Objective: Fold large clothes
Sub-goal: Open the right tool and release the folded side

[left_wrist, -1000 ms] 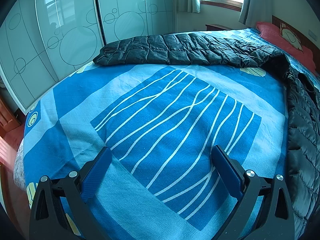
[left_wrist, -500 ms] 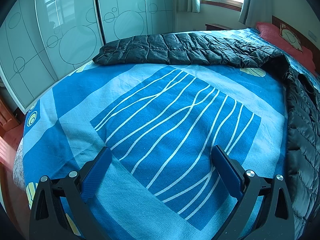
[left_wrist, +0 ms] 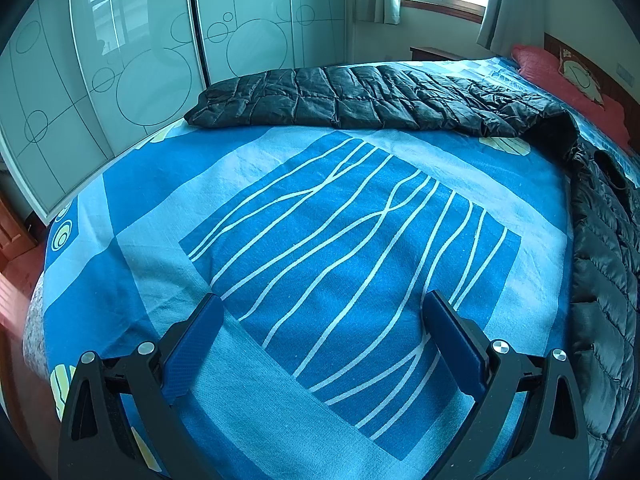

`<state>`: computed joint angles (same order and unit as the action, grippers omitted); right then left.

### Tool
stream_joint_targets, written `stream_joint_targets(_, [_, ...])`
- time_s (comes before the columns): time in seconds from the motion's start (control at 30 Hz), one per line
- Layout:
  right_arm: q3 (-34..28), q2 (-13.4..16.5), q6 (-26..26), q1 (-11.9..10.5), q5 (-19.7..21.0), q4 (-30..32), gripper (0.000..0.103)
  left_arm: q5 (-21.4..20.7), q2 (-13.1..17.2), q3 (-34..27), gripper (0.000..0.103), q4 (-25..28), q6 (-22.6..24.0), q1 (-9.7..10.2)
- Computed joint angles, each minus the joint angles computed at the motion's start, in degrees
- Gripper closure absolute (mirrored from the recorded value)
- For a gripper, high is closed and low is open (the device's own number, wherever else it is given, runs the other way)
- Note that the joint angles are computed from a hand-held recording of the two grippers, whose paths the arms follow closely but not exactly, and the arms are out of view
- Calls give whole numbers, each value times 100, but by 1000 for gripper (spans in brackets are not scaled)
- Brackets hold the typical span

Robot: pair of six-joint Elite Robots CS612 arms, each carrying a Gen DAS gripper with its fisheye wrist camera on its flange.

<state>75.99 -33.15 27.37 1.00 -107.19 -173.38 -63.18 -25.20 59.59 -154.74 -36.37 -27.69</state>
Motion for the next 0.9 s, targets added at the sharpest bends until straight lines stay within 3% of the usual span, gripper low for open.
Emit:
stream_joint_targets(0.23, [52, -9, 290, -5, 159, 138, 40, 2, 2, -6, 4, 8, 2, 1])
stream_joint_targets(0.37, [-139, 23, 120, -7, 37, 30, 40, 10, 1, -5, 4, 11, 3, 0])
stream_joint_targets(0.7, [-1266, 678, -107, -88, -536, 491, 40, -165, -12, -111, 4, 330, -39, 33])
stream_joint_targets(0.8, [-1450, 816, 19, -138, -401, 899, 38, -240, -1, -206, 4, 524, -67, 51])
stream_joint_targets(0.9, [-1439, 829, 21, -144, -388, 856, 37, -507, 6, -271, 4, 479, -129, 130])
